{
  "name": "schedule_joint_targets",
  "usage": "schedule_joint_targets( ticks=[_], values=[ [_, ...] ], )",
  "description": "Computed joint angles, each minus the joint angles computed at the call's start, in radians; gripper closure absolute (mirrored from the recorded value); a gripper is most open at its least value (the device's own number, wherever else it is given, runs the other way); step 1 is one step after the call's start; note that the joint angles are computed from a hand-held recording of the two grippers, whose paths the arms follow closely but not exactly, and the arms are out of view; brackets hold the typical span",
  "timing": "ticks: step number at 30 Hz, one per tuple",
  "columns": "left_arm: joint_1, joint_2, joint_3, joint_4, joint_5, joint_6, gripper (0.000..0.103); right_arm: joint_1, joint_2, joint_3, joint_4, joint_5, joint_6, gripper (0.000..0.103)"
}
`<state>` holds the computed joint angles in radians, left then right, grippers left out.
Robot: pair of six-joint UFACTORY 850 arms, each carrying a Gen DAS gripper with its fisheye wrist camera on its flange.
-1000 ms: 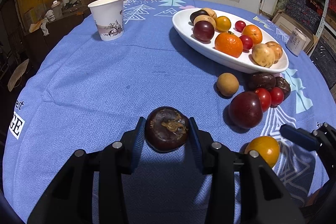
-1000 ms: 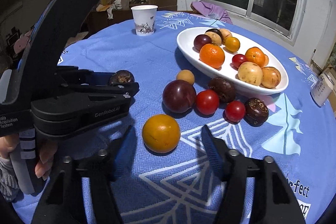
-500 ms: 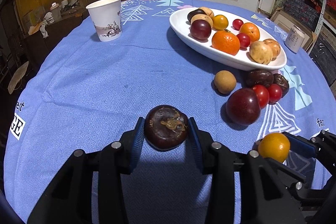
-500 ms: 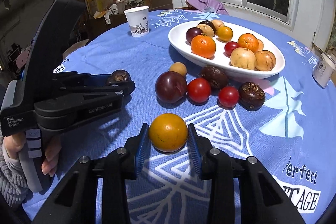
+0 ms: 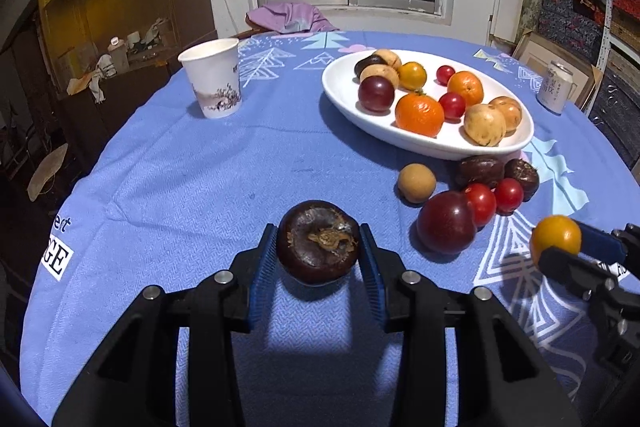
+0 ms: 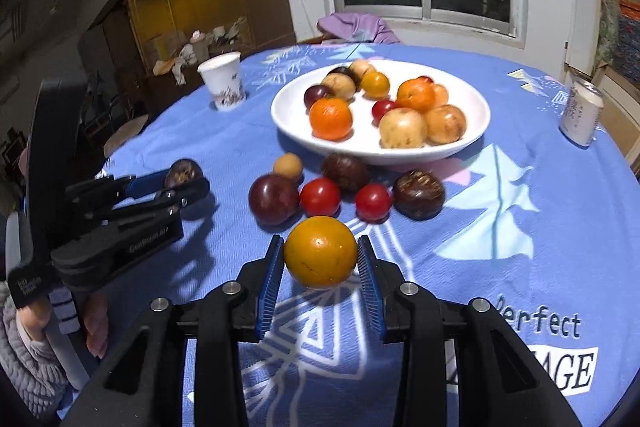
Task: Organize fruits
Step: 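Carry both fruits over the white plate and open both tools to release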
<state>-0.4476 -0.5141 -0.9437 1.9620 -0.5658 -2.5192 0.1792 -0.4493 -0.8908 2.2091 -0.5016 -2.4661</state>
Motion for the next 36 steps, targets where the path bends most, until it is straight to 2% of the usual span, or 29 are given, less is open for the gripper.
schedule_joint_targets(
  ticks=[4, 8, 12, 16, 21, 25, 27, 30, 33, 36],
  values=[
    [-0.026, 0.016, 0.014, 0.009, -0.075, -0.008, 0.063, -0.027, 0.004, -0.004, -0.012, -0.024, 0.038, 0.065],
    [-0.037, 0.035, 0.029, 0.03, -0.108, -0.036, 0.063, -0.053, 0.007, -0.008, -0.024, -0.044, 0.065, 0.065],
    [-0.022, 0.06, 0.027, 0.05, -0.076, -0.033, 0.063, -0.077, 0.018, -0.009, -0.036, -0.064, 0.089, 0.065],
    [0.021, 0.133, 0.035, 0.063, -0.041, -0.022, 0.063, -0.114, 0.054, 0.01, -0.017, -0.101, 0.086, 0.065],
    [0.056, 0.24, 0.08, 0.048, -0.047, 0.009, 0.063, -0.176, 0.101, 0.048, 0.016, -0.132, 0.041, 0.065],
    [0.071, 0.276, 0.109, 0.05, -0.023, 0.0, 0.063, -0.212, 0.108, 0.05, -0.008, -0.135, 0.067, 0.065],
    [0.082, 0.265, 0.096, 0.056, 0.012, -0.004, 0.063, -0.221, 0.101, 0.032, -0.035, -0.128, 0.104, 0.065],
    [0.089, 0.213, 0.014, -0.004, 0.046, 0.097, 0.063, -0.205, 0.097, -0.022, -0.056, -0.088, 0.136, 0.065],
    [0.086, 0.144, -0.11, -0.068, 0.086, 0.226, 0.063, -0.181, 0.087, -0.105, -0.087, -0.069, 0.19, 0.065],
    [0.085, 0.052, -0.258, -0.14, 0.145, 0.338, 0.063, -0.156, 0.032, -0.23, -0.194, -0.046, 0.338, 0.065]
  ],
)
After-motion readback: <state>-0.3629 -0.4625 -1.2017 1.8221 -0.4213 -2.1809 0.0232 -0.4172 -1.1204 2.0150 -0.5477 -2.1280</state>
